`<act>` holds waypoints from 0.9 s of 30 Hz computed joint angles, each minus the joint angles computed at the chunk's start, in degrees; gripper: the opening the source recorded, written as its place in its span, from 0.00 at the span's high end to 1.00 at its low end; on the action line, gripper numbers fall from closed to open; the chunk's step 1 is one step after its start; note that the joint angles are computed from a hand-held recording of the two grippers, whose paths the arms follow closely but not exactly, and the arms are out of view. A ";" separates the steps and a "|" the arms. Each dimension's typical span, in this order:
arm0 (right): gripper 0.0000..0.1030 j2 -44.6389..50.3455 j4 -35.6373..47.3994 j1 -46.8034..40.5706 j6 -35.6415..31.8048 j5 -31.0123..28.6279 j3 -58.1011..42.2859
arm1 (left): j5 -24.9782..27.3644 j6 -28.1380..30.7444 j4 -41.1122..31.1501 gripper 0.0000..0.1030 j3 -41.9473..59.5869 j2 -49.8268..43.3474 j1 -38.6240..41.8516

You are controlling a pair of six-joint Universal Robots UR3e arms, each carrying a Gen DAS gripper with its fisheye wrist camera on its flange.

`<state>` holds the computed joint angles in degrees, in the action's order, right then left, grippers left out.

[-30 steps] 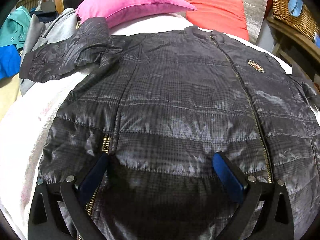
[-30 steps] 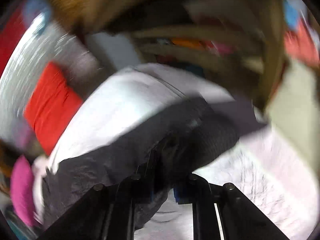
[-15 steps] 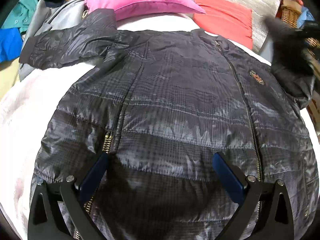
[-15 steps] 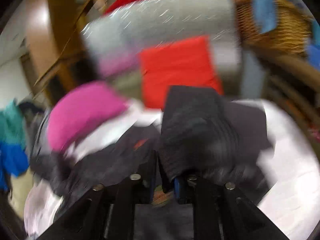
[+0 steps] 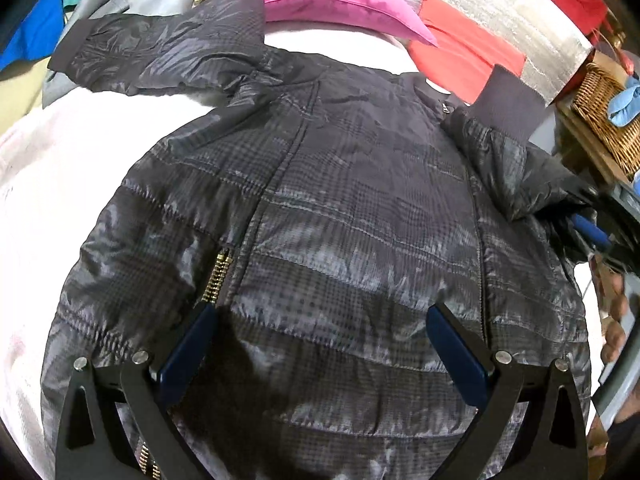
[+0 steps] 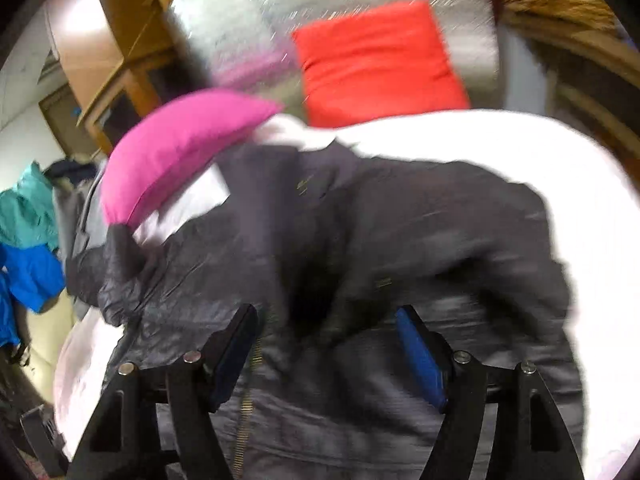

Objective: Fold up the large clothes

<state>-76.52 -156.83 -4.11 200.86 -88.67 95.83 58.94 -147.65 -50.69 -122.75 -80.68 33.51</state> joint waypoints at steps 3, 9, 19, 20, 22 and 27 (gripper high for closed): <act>0.27 -5.54 -7.61 -1.57 0.51 -1.82 11.06 | 1.86 -1.38 3.68 0.00 -1.41 0.13 -1.70; 0.24 -9.85 -23.54 -4.15 2.74 2.22 29.74 | 3.40 -2.04 7.41 0.00 -3.99 2.72 -2.45; 0.17 -4.23 -46.77 -14.18 6.54 18.90 42.44 | 8.98 -14.32 6.99 0.00 20.49 -8.51 -24.74; 0.17 -3.81 -49.18 -15.49 7.09 20.82 43.64 | 11.51 -15.66 7.26 0.00 24.85 -12.24 -28.42; 0.17 -2.94 -52.22 -16.50 8.17 22.38 44.72 | 17.91 -17.42 7.59 0.00 34.56 -20.35 -36.41; 0.17 0.69 -55.17 -15.06 9.70 21.90 42.67 | 33.45 -15.80 7.11 0.00 52.94 -36.87 -48.81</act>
